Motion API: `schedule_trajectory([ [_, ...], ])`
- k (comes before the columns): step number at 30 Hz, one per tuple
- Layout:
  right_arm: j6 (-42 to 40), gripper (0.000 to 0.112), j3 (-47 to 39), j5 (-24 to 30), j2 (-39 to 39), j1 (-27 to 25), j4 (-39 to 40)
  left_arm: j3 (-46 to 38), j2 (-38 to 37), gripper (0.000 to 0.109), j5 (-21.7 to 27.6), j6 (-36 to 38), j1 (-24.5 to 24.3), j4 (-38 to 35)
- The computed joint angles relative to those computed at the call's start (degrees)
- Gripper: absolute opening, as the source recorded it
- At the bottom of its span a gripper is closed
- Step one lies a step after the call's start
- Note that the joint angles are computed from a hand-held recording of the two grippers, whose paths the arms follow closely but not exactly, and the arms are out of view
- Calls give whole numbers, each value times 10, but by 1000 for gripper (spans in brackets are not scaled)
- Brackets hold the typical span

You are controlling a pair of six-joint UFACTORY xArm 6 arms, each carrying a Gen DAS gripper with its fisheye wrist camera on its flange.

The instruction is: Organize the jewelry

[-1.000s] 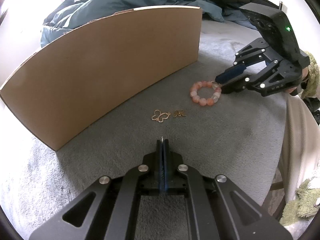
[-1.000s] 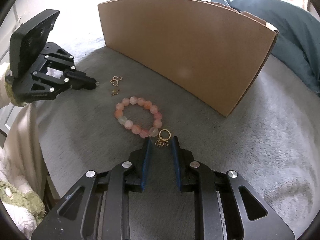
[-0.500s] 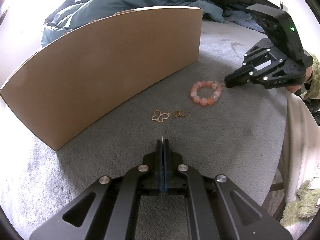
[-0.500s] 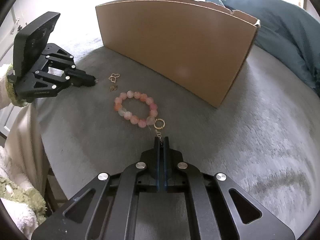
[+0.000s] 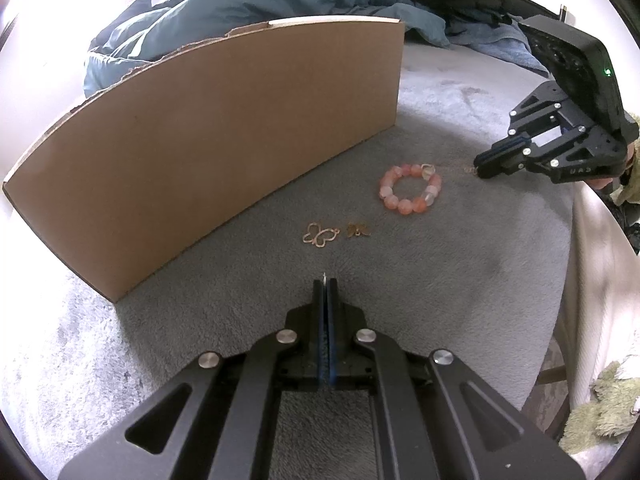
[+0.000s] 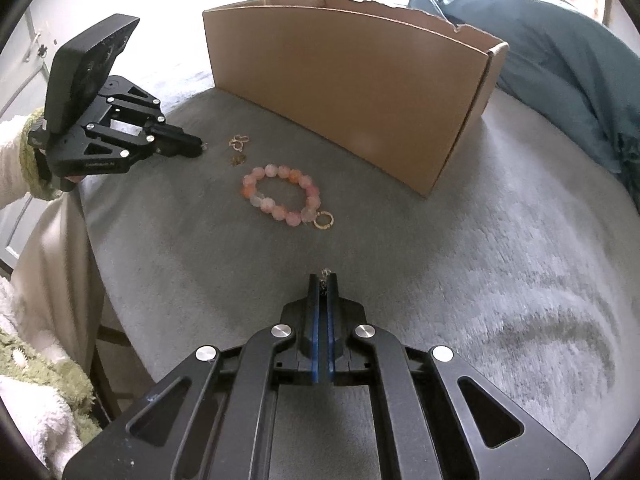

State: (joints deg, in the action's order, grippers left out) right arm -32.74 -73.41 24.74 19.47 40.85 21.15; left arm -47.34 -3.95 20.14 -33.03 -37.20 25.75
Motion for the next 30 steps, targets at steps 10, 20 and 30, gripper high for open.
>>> schedule_trajectory([
  [10,-5,14,-11,-8,11,4,-1,-3,-10,8,16,21,-11,4],
  [20,-39,24,-27,3,23,-1,23,-5,-2,20,12,-5,-6,48],
  [30,-48,21,-52,26,46,-3,45,-9,18,18,-11,19,4,20],
])
